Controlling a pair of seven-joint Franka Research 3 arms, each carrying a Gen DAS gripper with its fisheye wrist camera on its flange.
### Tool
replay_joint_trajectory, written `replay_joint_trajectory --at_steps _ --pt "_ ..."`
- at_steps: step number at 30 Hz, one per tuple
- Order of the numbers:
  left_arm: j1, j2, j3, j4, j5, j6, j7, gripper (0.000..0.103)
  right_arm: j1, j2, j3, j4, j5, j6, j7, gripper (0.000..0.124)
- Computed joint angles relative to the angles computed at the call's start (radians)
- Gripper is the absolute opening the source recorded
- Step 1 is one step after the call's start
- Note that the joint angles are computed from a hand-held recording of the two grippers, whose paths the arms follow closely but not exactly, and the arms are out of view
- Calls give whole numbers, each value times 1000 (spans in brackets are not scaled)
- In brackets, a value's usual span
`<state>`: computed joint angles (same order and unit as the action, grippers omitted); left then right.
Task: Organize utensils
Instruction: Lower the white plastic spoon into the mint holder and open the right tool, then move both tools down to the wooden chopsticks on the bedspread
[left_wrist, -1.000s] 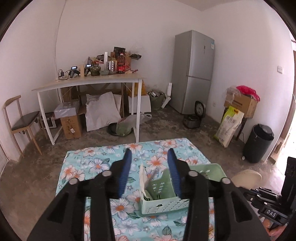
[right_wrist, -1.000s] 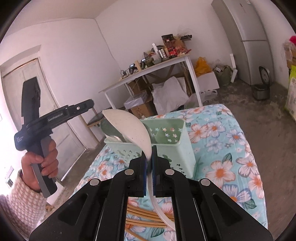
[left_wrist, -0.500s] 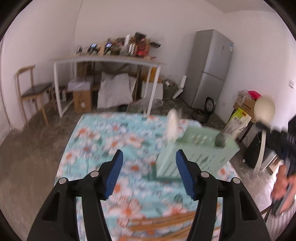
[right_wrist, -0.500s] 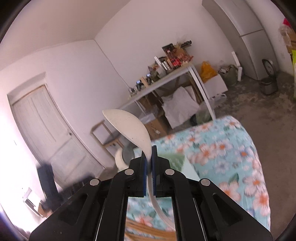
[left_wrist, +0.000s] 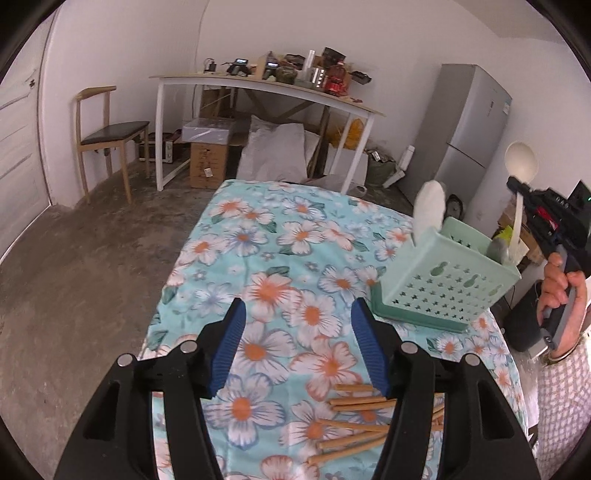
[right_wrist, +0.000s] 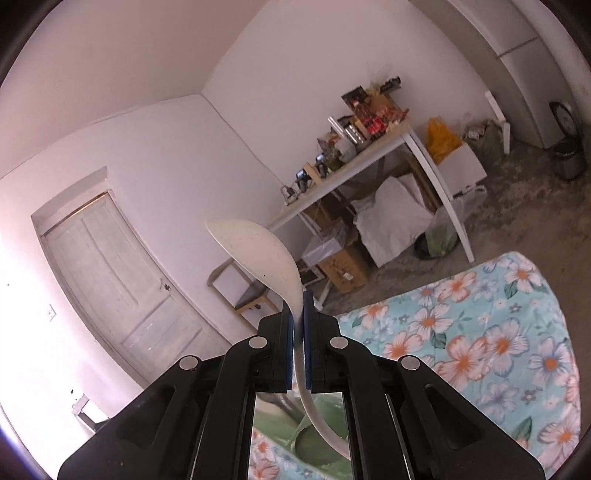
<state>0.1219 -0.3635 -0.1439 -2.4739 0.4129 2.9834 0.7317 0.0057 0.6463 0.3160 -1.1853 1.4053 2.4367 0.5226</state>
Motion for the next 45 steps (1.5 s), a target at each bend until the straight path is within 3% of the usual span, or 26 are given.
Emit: replay_joint_trajectory --at_steps 5,10,17,23,25,28,34,39,45 --pt "38 -20 -27 -3 41 9 -27 57 24 72 -7 89 -62 20 57 3" --pt "22 -21 -22 2 47 -9 -23 57 18 132 13 153 -121 12 110 4" --pt "8 21 -25 41 61 -13 -15 57 -5 116 31 118 -151 -16 64 4" --pt "-40 54 1 63 30 -15 23 57 -40 0 20 -71 -94 -21 -38 12" --pt "-59 61 14 64 6 -10 45 57 -54 -55 10 -154 -45 -20 -82 30" --pt "-70 69 18 63 -11 -8 70 57 -56 -126 -17 -248 18 -16 -138 47" --pt "-92 67 30 58 -61 8 103 57 -21 -242 -79 -379 104 -5 -233 67" --pt "-121 38 38 28 -112 5 127 57 20 -327 -135 -489 152 2 -276 69" --pt "-179 -3 53 -20 -169 -11 180 57 38 -425 -198 -648 242 -69 -301 71"
